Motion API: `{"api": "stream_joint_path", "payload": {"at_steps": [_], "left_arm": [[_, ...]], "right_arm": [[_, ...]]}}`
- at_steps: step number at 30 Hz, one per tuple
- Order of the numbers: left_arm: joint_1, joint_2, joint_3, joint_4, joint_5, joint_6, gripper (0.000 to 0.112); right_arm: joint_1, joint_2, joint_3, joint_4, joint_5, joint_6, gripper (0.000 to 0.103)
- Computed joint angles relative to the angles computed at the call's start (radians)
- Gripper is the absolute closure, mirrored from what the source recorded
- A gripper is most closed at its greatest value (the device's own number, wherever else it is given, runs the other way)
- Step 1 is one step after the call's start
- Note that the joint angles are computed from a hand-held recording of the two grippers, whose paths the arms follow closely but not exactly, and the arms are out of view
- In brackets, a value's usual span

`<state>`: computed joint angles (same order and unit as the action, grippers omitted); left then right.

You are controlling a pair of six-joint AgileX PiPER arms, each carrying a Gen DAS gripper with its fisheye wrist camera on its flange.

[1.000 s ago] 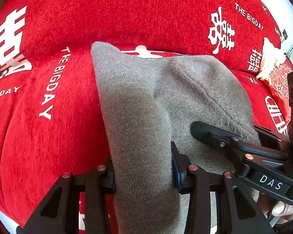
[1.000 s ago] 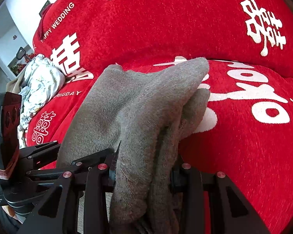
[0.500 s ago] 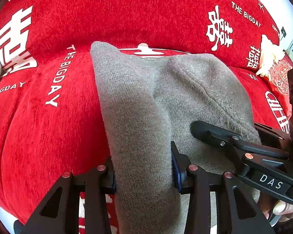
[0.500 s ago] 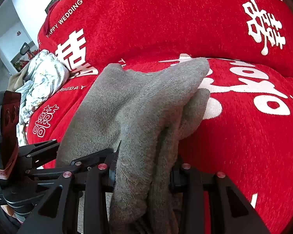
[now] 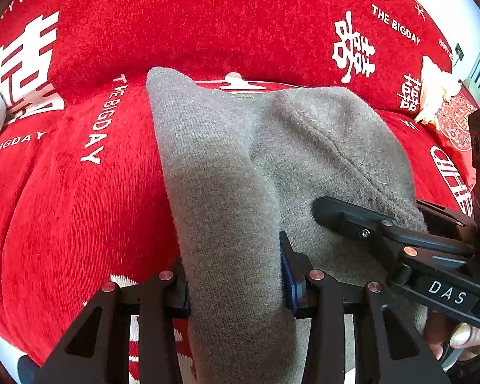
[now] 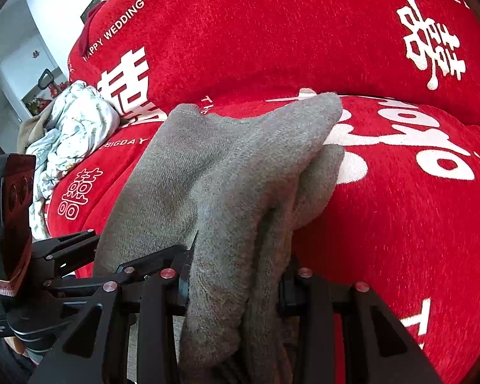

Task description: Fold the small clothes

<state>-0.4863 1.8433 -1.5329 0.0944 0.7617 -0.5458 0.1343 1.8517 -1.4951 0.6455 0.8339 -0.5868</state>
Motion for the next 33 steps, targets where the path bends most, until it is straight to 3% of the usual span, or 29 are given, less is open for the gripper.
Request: {"api": "stream_joint_path", "payload": {"at_steps": [7,9,11,15,20,24,27,33], "left_arm": [[0.013,-0.066,0.135,-0.030,-0.108,0.030,0.064],[0.010,-0.075,0.154,0.013,-0.108,-0.008,0.039],[0.006,-0.089,0.183,0.091,-0.105,-0.092,0.023],[0.067,-0.139,0.247,0.003,-0.142,-0.070,0.022],[0.019,-0.149,0.205,0.261,-0.075,-0.298,0.022],[-0.016,-0.078,0.102,0.344,0.049,-0.308,0.022],[-0.022,-0.025,0.052,0.346,0.102,-0.291,0.022],[-0.037,-0.031,0.057,0.352,0.114,-0.313,0.022]], "right_arm": [[-0.043,0.005,0.036,0.076,0.005,-0.093,0.061],[-0.055,0.016,0.029,0.072,0.006,-0.090,0.052],[-0.074,0.027,0.022,0.060,0.007,-0.069,0.040],[-0.124,0.000,0.045,0.065,-0.016,-0.040,0.039],[-0.102,-0.123,0.134,0.117,-0.095,-0.156,0.039],[-0.064,-0.139,0.147,0.189,-0.044,-0.290,0.033],[-0.016,-0.093,0.121,0.041,-0.064,-0.151,0.033],[-0.027,-0.099,0.140,0.020,-0.056,-0.101,0.032]]}}
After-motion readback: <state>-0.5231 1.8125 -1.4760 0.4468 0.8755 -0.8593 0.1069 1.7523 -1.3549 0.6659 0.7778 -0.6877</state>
